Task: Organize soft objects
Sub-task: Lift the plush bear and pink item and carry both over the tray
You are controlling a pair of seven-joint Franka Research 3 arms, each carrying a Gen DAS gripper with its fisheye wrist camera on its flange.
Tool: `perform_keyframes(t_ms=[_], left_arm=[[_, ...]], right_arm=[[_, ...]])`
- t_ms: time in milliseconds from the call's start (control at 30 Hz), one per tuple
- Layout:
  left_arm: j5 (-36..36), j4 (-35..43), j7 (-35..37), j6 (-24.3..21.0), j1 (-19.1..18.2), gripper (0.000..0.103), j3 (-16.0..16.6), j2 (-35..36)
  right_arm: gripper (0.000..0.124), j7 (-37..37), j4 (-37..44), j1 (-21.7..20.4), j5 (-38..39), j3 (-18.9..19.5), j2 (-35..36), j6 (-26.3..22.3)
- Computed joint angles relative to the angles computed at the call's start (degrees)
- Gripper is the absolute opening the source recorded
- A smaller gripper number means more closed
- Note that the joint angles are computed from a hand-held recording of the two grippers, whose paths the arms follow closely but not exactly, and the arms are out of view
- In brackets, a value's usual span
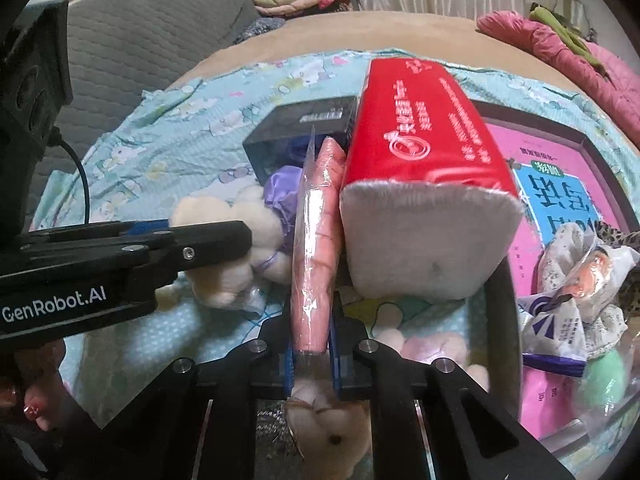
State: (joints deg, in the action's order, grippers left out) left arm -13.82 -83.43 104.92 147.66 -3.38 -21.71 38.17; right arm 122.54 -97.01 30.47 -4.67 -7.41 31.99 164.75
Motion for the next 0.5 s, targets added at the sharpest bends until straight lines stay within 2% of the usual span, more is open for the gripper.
perform_keyframes(t_ms=[367,500], left_arm=[[0.4,-8.7,-2.1,5.1,1.0,0.034,0.9,-7.0],[4.6,-11.3,-5.8,7.1,-1.4,0.034,3.8,-9.5]], right_arm=[[0.013,-3.0,-3.9,0.3,1.3,0.7,-3.3,4.8],[0.013,-2.6,-4.6,1.1,1.6,-0.2,-4.1,6.1]])
